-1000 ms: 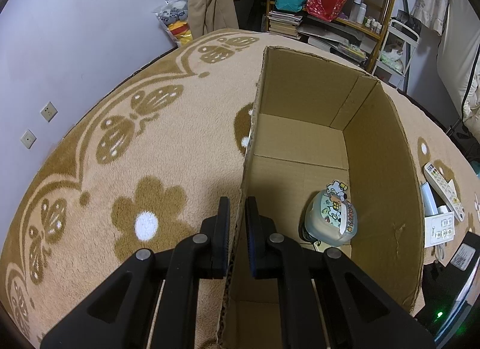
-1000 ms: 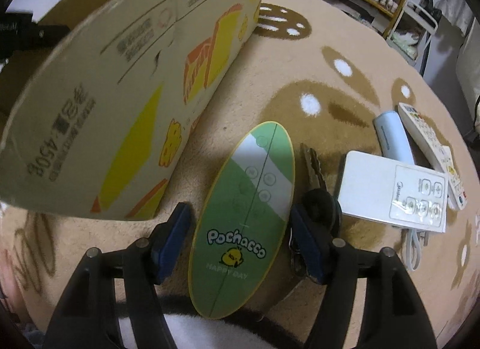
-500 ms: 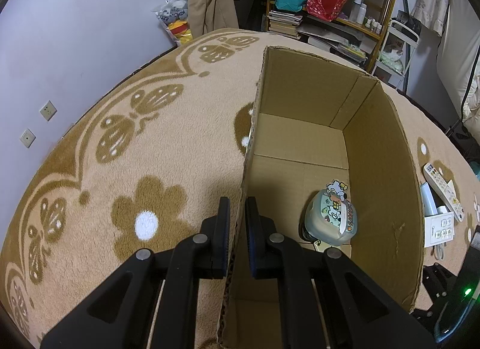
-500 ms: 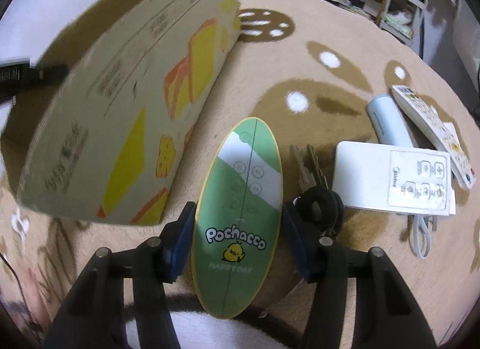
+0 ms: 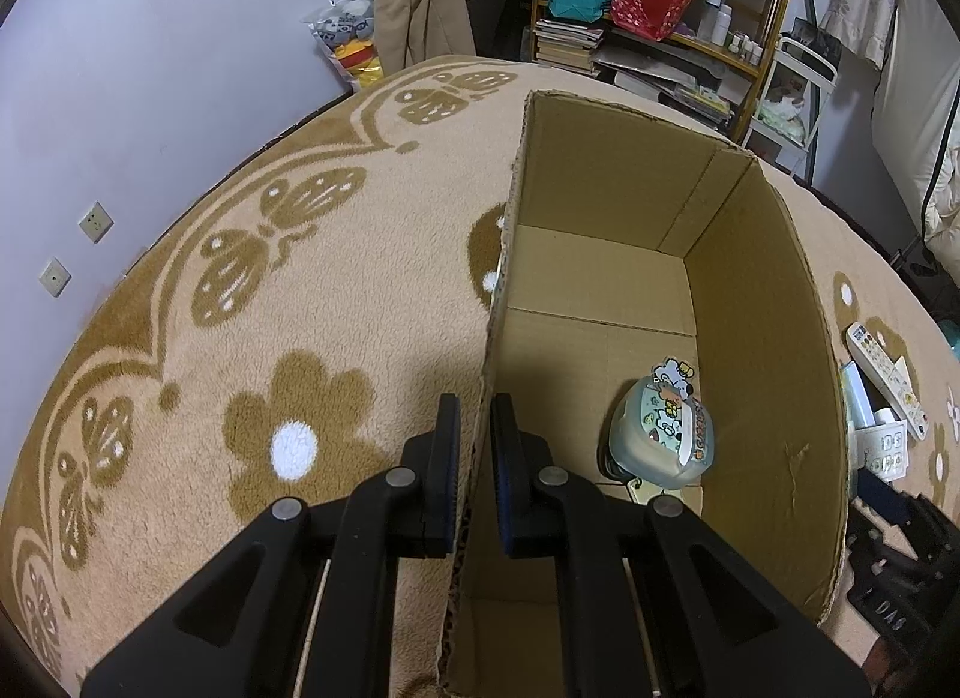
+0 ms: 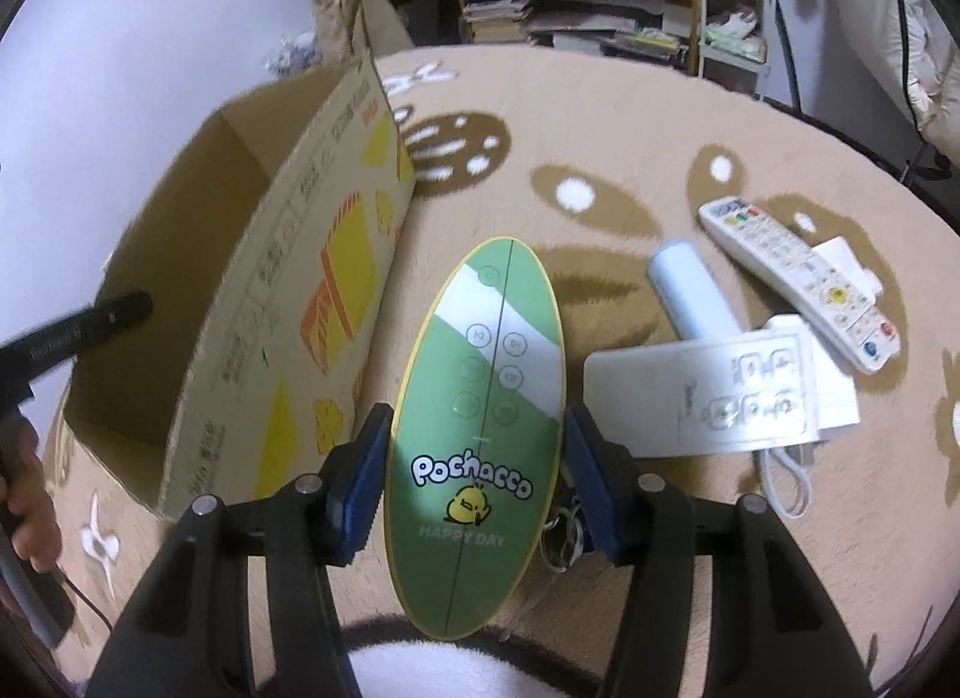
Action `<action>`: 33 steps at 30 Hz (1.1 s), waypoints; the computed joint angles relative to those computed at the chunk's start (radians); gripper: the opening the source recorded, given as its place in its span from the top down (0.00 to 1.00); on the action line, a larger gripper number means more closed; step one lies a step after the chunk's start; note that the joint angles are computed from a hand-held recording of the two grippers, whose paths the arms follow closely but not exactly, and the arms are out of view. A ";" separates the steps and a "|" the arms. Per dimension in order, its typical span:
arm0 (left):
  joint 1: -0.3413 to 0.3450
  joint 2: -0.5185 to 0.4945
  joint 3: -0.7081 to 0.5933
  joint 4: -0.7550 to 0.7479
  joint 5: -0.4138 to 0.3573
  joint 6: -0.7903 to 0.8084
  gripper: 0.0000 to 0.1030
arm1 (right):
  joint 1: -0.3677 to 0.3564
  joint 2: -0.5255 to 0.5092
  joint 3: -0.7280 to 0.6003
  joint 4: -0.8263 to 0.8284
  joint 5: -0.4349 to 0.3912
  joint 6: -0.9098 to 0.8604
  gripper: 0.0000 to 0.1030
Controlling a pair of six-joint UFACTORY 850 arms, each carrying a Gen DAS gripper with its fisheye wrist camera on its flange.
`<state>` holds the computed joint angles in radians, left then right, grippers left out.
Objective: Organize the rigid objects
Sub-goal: 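Grasp the green Pochacco board by its edge with the right tool, then lift the board and carry it over the box with the right tool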
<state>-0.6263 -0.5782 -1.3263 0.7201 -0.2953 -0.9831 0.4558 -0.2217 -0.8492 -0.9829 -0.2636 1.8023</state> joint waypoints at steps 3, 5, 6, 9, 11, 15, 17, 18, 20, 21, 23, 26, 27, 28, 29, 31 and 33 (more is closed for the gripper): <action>0.001 0.000 -0.001 -0.003 0.001 0.002 0.91 | -0.007 -0.003 -0.012 -0.034 -0.002 0.028 0.41; -0.002 0.001 0.001 0.001 -0.001 -0.003 0.91 | -0.010 -0.007 -0.023 -0.027 -0.012 0.013 0.41; 0.001 0.000 -0.001 -0.005 0.001 0.005 0.91 | -0.014 -0.010 -0.032 -0.028 -0.017 0.009 0.41; 0.001 -0.001 -0.001 -0.004 0.000 0.004 0.91 | -0.024 -0.004 -0.039 -0.058 -0.019 0.037 0.41; -0.001 0.000 0.000 0.000 -0.002 -0.001 0.91 | -0.029 0.005 -0.041 -0.081 -0.023 0.054 0.41; 0.002 -0.001 -0.002 -0.006 0.000 0.008 0.91 | -0.043 0.006 -0.070 -0.104 -0.043 0.063 0.41; 0.002 -0.001 -0.002 -0.010 0.000 0.010 0.91 | -0.048 0.008 -0.087 -0.124 -0.047 0.076 0.41; 0.002 -0.001 -0.002 -0.016 0.001 0.013 0.91 | -0.052 0.008 -0.100 -0.131 -0.048 0.074 0.41; 0.004 0.002 0.000 -0.039 0.006 0.027 0.91 | -0.055 0.007 -0.124 -0.143 -0.056 0.076 0.41; 0.005 0.001 0.000 -0.044 0.006 0.034 0.91 | -0.059 0.005 -0.143 -0.153 -0.051 0.084 0.41; 0.008 0.001 -0.003 -0.046 0.005 0.045 0.91 | -0.060 -0.006 -0.175 -0.158 -0.044 0.073 0.41; 0.013 0.003 -0.002 -0.073 0.010 0.064 0.92 | -0.043 -0.030 -0.233 -0.131 -0.078 -0.009 0.41; 0.013 0.003 -0.003 -0.074 0.008 0.064 0.92 | -0.039 -0.043 -0.259 -0.116 -0.082 -0.048 0.41; 0.012 0.003 -0.003 -0.067 0.006 0.057 0.91 | -0.035 -0.049 -0.273 -0.111 -0.084 -0.062 0.41; 0.012 0.002 -0.004 -0.065 0.005 0.057 0.91 | -0.032 -0.060 -0.291 -0.105 -0.086 -0.079 0.41; 0.012 0.001 -0.006 -0.060 0.003 0.052 0.91 | -0.026 -0.085 -0.325 -0.096 -0.081 -0.103 0.41; 0.011 0.000 -0.008 -0.067 0.004 0.057 0.91 | -0.025 -0.102 -0.338 -0.076 -0.056 -0.124 0.41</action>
